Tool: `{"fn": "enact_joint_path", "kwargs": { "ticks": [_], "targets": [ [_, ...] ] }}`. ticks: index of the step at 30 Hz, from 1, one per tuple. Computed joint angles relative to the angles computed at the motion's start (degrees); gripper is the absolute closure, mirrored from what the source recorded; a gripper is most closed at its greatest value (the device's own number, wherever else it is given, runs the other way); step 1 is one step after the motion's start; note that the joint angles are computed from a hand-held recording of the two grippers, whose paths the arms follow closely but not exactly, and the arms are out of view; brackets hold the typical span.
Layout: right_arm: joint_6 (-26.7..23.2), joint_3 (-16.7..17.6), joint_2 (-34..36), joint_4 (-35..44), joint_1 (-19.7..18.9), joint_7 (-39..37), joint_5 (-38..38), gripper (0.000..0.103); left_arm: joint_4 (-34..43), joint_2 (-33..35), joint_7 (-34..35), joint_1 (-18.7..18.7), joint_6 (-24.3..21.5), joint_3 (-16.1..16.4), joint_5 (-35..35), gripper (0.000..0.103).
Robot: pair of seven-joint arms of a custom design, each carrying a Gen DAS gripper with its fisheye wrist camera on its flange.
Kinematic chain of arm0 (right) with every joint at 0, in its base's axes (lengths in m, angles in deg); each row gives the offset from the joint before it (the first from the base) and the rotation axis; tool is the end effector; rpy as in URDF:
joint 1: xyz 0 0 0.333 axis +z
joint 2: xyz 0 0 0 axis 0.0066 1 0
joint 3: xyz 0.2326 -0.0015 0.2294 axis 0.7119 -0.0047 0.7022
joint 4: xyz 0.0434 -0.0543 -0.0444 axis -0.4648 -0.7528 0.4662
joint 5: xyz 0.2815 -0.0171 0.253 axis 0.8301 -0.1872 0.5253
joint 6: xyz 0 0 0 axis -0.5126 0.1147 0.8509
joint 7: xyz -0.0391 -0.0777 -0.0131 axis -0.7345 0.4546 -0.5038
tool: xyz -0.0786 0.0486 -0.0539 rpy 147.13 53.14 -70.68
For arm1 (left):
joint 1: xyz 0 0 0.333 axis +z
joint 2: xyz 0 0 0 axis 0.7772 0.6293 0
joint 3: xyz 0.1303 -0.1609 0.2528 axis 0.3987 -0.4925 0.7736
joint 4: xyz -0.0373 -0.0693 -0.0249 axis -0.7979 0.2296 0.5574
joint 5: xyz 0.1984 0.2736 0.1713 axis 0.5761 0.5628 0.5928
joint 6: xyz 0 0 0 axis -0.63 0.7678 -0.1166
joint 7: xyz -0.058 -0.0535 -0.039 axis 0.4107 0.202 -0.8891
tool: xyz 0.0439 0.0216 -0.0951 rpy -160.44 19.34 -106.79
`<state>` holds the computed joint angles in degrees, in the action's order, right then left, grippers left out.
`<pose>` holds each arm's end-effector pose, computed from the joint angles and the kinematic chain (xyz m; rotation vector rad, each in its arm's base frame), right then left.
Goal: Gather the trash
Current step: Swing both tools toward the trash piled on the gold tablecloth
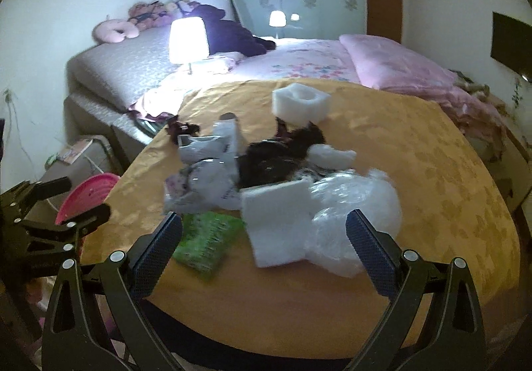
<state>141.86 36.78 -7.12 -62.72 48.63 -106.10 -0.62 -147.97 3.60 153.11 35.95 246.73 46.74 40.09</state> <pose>0.5463 0.5059 0.3673 -1.2390 2.0902 -0.9173 0.6982 -0.3217 0.3585 -0.9899 2.4267 -0.9557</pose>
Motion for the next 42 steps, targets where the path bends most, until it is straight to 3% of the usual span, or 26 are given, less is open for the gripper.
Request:
{"fn": "enact_joint_path", "kwargs": {
  "ticks": [8, 12, 17, 23, 25, 27, 28, 33, 39, 42],
  "targets": [
    [-0.8, 0.4, -1.9, -2.6, 0.0, 2.2, -1.3, 0.007, 14.7, 8.4, 1.9, -1.7, -11.7, -2.8, -1.3, 0.008],
    [-0.6, 0.7, -2.1, -3.0, -0.3, 2.4, -1.5, 0.007, 18.0, 9.8, 2.5, -2.0, -15.2, -3.9, -3.2, 0.008],
    [-0.7, 1.1, -2.6, -4.4, -1.1, 2.9, -0.5, 0.007, 22.2, 11.7, 1.2, -4.1, -17.5, -2.4, -3.1, 0.008],
    [-1.0, 1.4, -3.5, -6.1, -1.7, 4.2, -0.2, 0.007, 32.9, 17.1, -1.4, -6.0, -26.0, -1.4, -1.8, 0.009],
    [-1.0, 1.5, -3.6, -6.5, -1.9, 4.5, -0.2, 0.007, 38.3, 20.0, -2.9, -6.9, -29.6, -0.9, -1.3, 0.012],
    [-0.7, 1.6, -3.7, -6.9, -2.1, 4.7, -0.2, 0.007, 44.7, 23.4, -4.1, -7.6, -34.0, -0.8, -0.8, 0.027],
    [-0.6, 1.7, -3.7, -7.0, -2.2, 4.9, -0.3, 0.007, 46.1, 24.3, -4.5, -7.8, -34.8, -0.7, -0.7, 0.028],
    [-0.3, 1.8, -4.0, -7.7, -2.4, 5.5, -0.7, 0.007, 43.0, 22.9, -3.4, -7.1, -32.2, -1.2, -1.2, 0.041],
    [0.3, 1.6, -5.2, -9.3, -2.3, 7.2, -2.1, 0.007, 38.0, 20.2, -2.0, -5.5, -29.5, -2.0, -2.8, 0.045],
    [2.8, 1.4, -7.6, -12.8, -2.7, 11.4, -4.8, 0.007, 34.1, 18.1, -0.9, -4.4, -27.7, -2.8, -4.1, 0.045]
  ]
}}
